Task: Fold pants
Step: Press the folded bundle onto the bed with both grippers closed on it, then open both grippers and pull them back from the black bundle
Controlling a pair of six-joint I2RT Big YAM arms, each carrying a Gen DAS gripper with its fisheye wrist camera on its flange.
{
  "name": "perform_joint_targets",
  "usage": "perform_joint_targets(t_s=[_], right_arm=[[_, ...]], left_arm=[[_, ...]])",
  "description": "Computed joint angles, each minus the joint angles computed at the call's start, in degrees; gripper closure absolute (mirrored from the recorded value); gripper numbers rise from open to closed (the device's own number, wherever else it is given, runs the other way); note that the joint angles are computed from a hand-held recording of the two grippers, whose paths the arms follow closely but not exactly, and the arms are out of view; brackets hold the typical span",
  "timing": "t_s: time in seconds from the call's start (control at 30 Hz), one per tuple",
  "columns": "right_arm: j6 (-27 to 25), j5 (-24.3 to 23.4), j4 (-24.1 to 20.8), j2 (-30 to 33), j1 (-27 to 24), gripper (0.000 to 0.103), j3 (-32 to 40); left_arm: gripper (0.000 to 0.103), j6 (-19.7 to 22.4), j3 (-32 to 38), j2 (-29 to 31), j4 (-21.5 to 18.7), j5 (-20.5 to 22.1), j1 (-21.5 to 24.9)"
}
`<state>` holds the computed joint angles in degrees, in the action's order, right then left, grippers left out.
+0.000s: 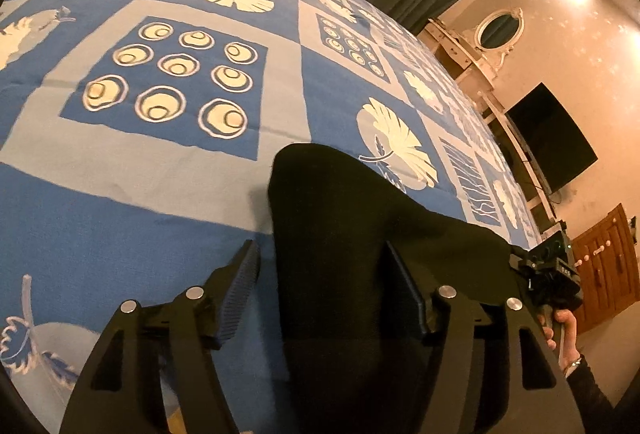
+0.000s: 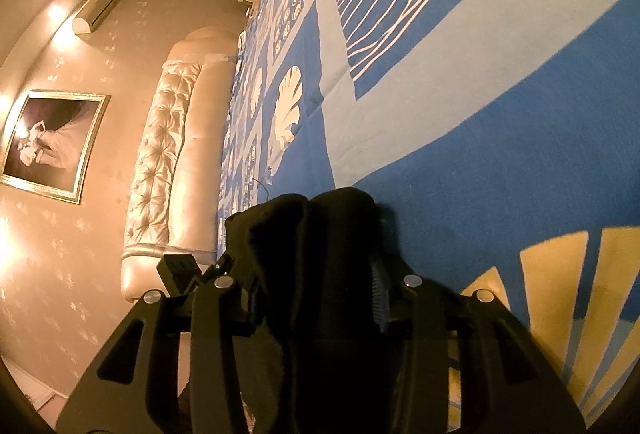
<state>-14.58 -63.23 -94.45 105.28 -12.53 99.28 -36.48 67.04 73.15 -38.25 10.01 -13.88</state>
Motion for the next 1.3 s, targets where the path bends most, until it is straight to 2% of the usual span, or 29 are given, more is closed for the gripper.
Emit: perform_joint_targets(t_s=[0.27, 0.5, 0.67, 0.8, 0.97, 1.3], right_arm=[[2.99, -0.61, 1.44, -0.77, -2.2, 0.063, -1.02], [5.71, 1.37, 3.12, -2.72, -5.92, 0.061, -2.87], [4.26, 2.79, 1.81, -4.7, -8.95, 0.059, -5.08], [1.88, 3.6, 0.48, -7.39, -11.41, 0.055, -8.27], [-0.47, 5.84, -0.72, -10.46, -13.22, 0.054, -11.44], [1.33, 12.23, 0.97, -19.66, -13.9, 0.036, -18.28]], left_arm=[[0.036, -1.36, -0.81, -2.83, -2.38, -1.86, 0.28], [0.036, -4.15, -3.48, -7.01, -3.3, -3.97, -0.93], [0.035, -5.2, -5.63, -10.71, -5.71, -6.48, -2.84], [0.031, -6.39, -7.5, -14.1, -7.96, -9.81, -5.15], [0.031, -10.4, -9.02, -17.73, -12.38, -13.61, -8.37], [0.03, -18.23, -7.95, -19.96, -21.93, -24.17, -19.13]])
